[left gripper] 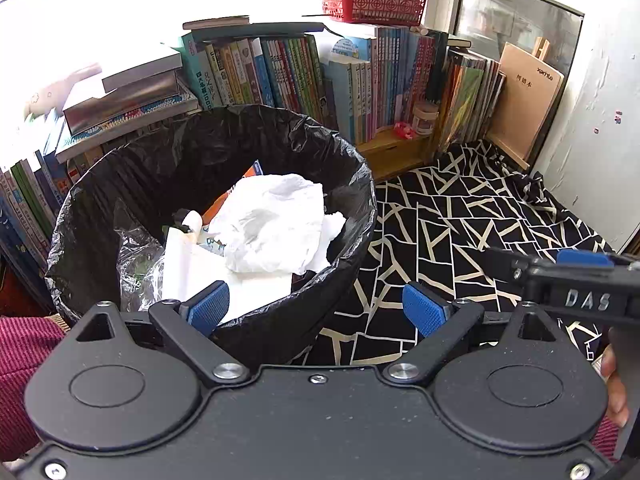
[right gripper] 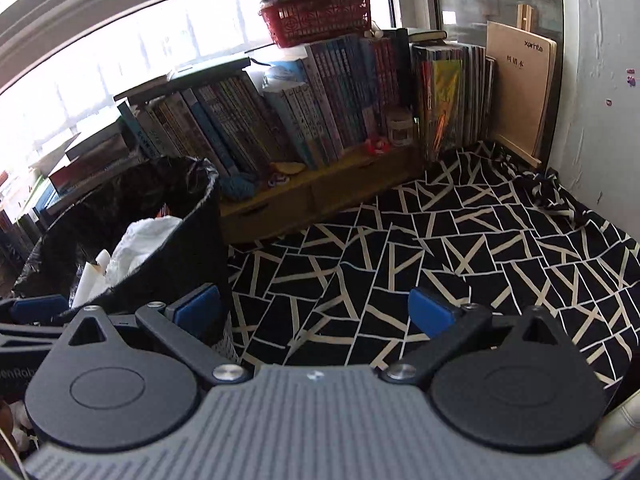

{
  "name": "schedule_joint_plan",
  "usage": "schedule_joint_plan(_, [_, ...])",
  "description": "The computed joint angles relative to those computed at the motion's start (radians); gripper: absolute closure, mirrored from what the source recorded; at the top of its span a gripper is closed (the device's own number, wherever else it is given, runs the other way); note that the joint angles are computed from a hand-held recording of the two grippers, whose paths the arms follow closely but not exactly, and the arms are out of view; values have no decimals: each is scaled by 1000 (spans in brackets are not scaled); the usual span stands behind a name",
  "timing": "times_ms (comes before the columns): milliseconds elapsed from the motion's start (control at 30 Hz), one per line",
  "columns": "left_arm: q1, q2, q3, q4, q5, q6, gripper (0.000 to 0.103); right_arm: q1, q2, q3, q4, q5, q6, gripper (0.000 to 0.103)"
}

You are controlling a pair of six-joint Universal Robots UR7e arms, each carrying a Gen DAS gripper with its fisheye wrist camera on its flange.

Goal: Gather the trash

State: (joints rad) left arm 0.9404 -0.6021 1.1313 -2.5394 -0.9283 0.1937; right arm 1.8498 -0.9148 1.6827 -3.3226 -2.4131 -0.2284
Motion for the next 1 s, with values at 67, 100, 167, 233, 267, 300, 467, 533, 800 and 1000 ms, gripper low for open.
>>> schedule_joint_plan(67, [-1, 0, 0, 6, 5, -3, 9, 1, 4, 6, 5, -10, 18, 0])
schedule_joint_plan(100, [-1, 0, 1, 5, 6, -3, 9, 0, 4, 9, 13, -10, 29, 0])
schedule_joint_plan(167, [-3, 1, 1, 4, 10, -3, 9, -4, 1, 14, 29, -5, 52, 0])
schedule_joint_plan(233, [-3, 2, 1, 4, 13, -1, 8, -5, 0, 16, 39, -9, 64, 0])
schedule_joint_plan(267, [-3, 3, 0, 4, 14, 0, 8, -5, 0, 18, 42, -12, 67, 0])
schedule_joint_plan(300, [-4, 4, 0, 4, 16, 0, 7, -7, -1, 18, 50, -13, 74, 0])
schedule_joint_plan(467, [-3, 9, -5, 6, 27, -1, 7, -11, -12, 21, 88, -19, 121, 0])
schedule_joint_plan(533, [-3, 10, -5, 6, 29, -1, 7, -12, -16, 23, 99, -21, 132, 0])
schedule_joint_plan(800, [-2, 13, -8, 4, 33, -1, 7, -14, -20, 17, 142, -36, 158, 0])
schedule_joint_plan(1000, [-2, 17, -10, 1, 41, 2, 7, -13, -19, 12, 152, -39, 154, 0])
